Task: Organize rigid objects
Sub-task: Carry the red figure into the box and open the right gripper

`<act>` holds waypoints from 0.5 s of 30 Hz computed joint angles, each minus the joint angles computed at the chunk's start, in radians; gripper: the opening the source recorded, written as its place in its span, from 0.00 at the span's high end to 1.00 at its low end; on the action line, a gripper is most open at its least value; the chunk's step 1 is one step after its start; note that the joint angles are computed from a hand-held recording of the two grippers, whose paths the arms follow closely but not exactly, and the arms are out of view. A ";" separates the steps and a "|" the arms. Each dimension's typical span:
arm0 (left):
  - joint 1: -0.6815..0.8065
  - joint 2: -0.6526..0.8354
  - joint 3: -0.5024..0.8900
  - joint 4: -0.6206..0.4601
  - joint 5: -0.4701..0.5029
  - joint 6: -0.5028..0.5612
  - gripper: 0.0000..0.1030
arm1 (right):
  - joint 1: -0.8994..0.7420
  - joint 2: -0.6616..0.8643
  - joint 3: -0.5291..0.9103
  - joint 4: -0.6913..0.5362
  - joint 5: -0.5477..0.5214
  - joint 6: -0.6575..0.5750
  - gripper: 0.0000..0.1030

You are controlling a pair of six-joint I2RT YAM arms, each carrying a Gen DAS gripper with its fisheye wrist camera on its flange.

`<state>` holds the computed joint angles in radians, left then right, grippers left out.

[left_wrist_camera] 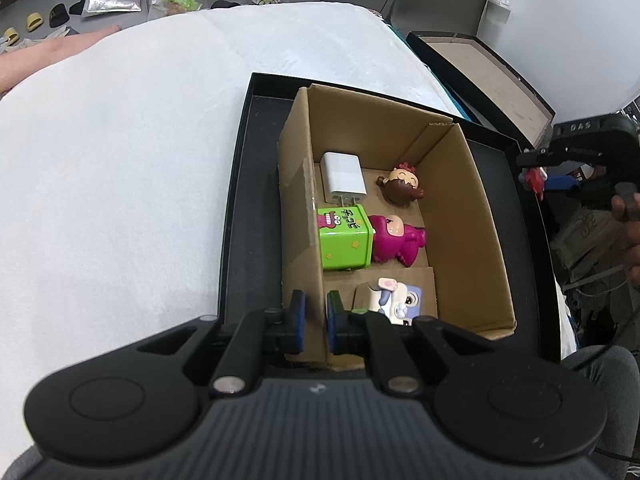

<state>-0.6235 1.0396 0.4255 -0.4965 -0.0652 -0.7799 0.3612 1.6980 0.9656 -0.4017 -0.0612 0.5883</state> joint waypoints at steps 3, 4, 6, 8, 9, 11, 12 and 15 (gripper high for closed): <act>-0.001 -0.001 -0.003 0.004 0.001 -0.003 0.91 | 0.029 -0.025 0.011 -0.021 -0.009 -0.001 0.64; 0.001 0.000 -0.003 0.006 0.003 -0.003 0.91 | 0.039 -0.032 0.015 -0.027 -0.011 0.001 0.64; 0.004 -0.004 -0.006 0.007 0.007 -0.003 0.91 | 0.059 -0.045 0.023 -0.037 -0.008 0.000 0.64; 0.010 -0.012 -0.011 0.008 0.013 -0.001 0.91 | 0.080 -0.052 0.032 -0.049 -0.005 0.003 0.64; 0.012 -0.016 -0.013 0.008 0.015 0.000 0.91 | 0.091 -0.056 0.035 -0.052 -0.002 0.003 0.64; 0.019 -0.031 -0.019 0.007 0.022 0.000 0.91 | 0.114 -0.064 0.044 -0.062 0.008 0.004 0.64; 0.021 -0.036 -0.021 0.007 0.025 -0.001 0.91 | 0.124 -0.068 0.047 -0.065 0.013 0.004 0.64; 0.023 -0.041 -0.023 0.006 0.030 -0.001 0.91 | 0.156 -0.077 0.060 -0.074 0.018 -0.002 0.64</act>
